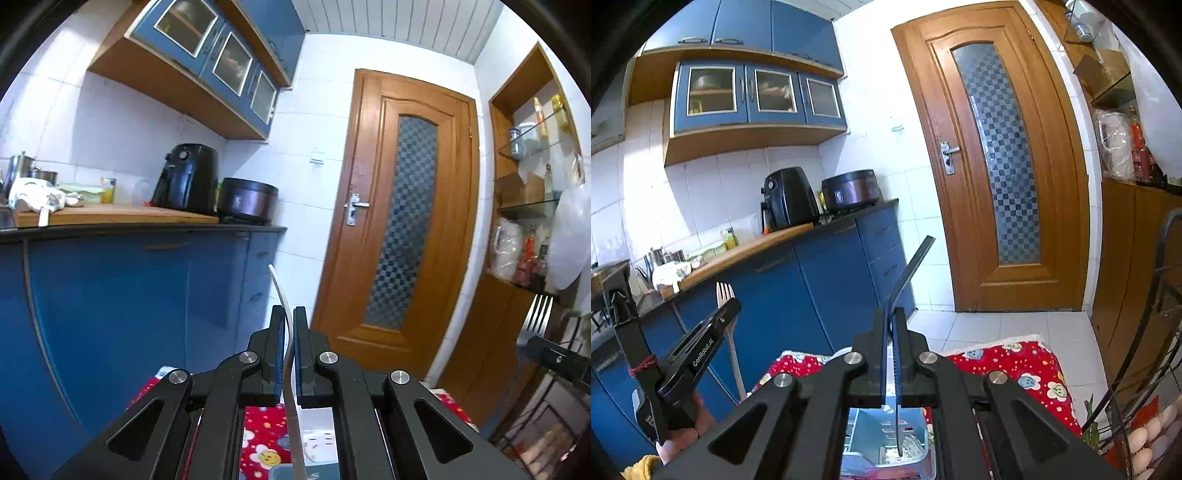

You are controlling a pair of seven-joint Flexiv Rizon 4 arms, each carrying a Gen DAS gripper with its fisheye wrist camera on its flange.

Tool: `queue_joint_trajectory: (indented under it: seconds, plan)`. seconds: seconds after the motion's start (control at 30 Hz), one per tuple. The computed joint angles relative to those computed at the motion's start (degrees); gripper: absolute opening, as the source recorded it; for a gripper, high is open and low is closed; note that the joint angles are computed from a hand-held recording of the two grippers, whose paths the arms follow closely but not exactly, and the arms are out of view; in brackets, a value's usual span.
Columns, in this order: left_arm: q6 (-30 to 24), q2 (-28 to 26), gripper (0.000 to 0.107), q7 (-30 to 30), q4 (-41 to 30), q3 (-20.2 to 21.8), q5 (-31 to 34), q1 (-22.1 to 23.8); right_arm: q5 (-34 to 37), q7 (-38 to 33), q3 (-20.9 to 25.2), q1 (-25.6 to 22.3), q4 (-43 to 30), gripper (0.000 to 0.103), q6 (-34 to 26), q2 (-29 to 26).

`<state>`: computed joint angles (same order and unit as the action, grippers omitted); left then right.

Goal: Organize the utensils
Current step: 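Lift both forks and carry them above the blue 'Box' holder, then lower the forks into the holder and open both tools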

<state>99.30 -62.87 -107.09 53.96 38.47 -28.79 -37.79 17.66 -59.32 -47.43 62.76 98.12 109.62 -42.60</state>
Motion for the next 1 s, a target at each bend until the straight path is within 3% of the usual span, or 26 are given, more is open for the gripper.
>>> queue_joint_trajectory:
  seconds: [0.1, 0.3, 0.5, 0.8, 0.93, 1.0]
  plan:
    - [0.05, -3.01, 0.004, -2.10, -0.48, 6.98, -2.09, -2.22, -0.38, 0.32, 0.48, -0.55, -0.54, 0.004, -0.60, -0.94]
    - [1.38, -5.43, 0.004, 1.36, -0.02, 10.66, -2.60, -4.15, -1.86, 1.61, 2.73, -2.12, -0.66, 0.004, -1.43, -1.53]
    - [2.47, -4.84, 0.004, 8.26, 0.68, 5.24, -2.48, -3.39, -3.50, 3.60, 5.87, -4.12, 0.06, 0.004, -2.10, -1.20]
    - [4.14, -6.69, 0.005, 14.67, 2.26, 5.66, -7.93, -4.40, -5.39, 5.79, 8.28, -5.20, 1.43, 0.004, -2.34, -0.54]
    - [5.93, -5.34, 0.005, 18.91, 3.19, 1.31, -7.12, -3.65, -5.32, 6.20, 8.18, -4.86, 1.92, 0.004, -2.13, -0.38]
    - [6.19, -3.68, 0.005, 21.32, 3.99, -2.85, -5.49, -2.56, -5.44, 6.29, 8.32, -4.91, 1.99, 0.004, -2.26, -0.23]
